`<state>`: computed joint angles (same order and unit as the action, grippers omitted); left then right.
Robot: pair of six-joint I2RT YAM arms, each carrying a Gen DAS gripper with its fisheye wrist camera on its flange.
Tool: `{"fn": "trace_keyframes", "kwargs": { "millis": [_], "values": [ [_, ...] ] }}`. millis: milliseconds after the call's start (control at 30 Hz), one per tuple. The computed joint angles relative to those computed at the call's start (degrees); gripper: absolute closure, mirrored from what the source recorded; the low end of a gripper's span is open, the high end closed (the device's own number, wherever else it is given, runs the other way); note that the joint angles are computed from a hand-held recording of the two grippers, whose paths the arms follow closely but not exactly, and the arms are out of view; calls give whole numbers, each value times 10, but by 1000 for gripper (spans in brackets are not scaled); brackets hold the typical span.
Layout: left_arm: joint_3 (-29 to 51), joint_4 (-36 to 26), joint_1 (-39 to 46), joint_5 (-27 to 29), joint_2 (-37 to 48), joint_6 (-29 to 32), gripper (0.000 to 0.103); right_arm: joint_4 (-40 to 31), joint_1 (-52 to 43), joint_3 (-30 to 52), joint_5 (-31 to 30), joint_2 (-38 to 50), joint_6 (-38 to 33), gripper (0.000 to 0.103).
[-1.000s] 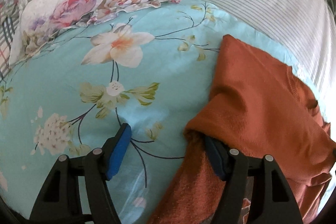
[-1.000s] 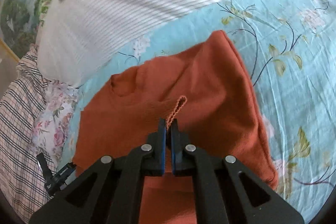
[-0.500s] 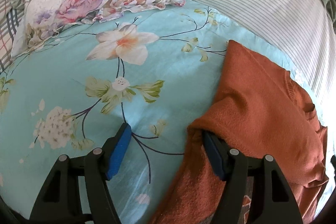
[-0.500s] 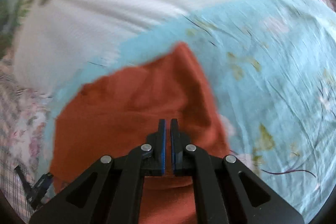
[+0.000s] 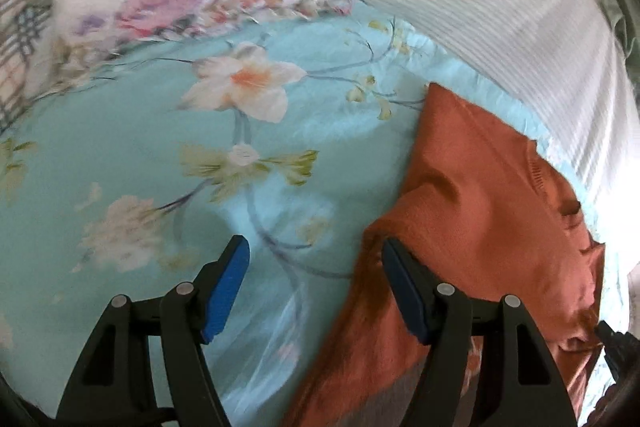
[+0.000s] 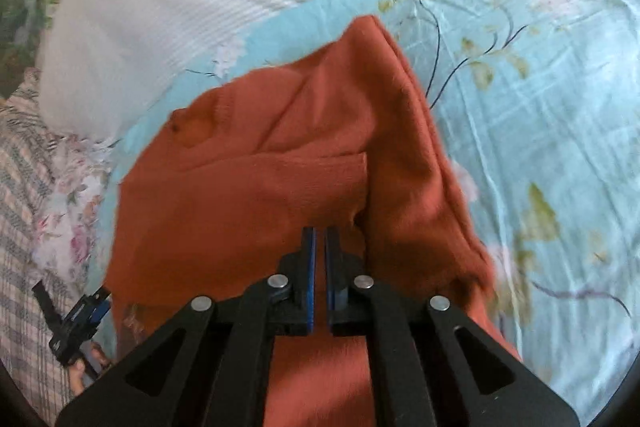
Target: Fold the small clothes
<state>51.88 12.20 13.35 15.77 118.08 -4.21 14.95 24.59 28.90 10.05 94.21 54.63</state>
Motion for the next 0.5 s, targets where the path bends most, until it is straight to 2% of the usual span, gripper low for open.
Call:
{"fn": "trace_keyframes", "kwargs": {
  "millis": [167,233,333,433,500],
  "values": [
    [-91,-28,81,88,-95,85,31,-38,83,-64,35,-113,45,97],
    [-125,-67,123,135,-131,164,27,-31,122,-103,50,-150,74,97],
    [-156,-123,175,172,-156,265,27,-10,173,-151,71,-175,122,97],
    [-181,-187,215,192,-174,358,27,-12,235,-186,104,-210,182,97],
    [-200,-208,237,200,-187,404,27,5,290,-224,142,-246,231,96]
  ]
}}
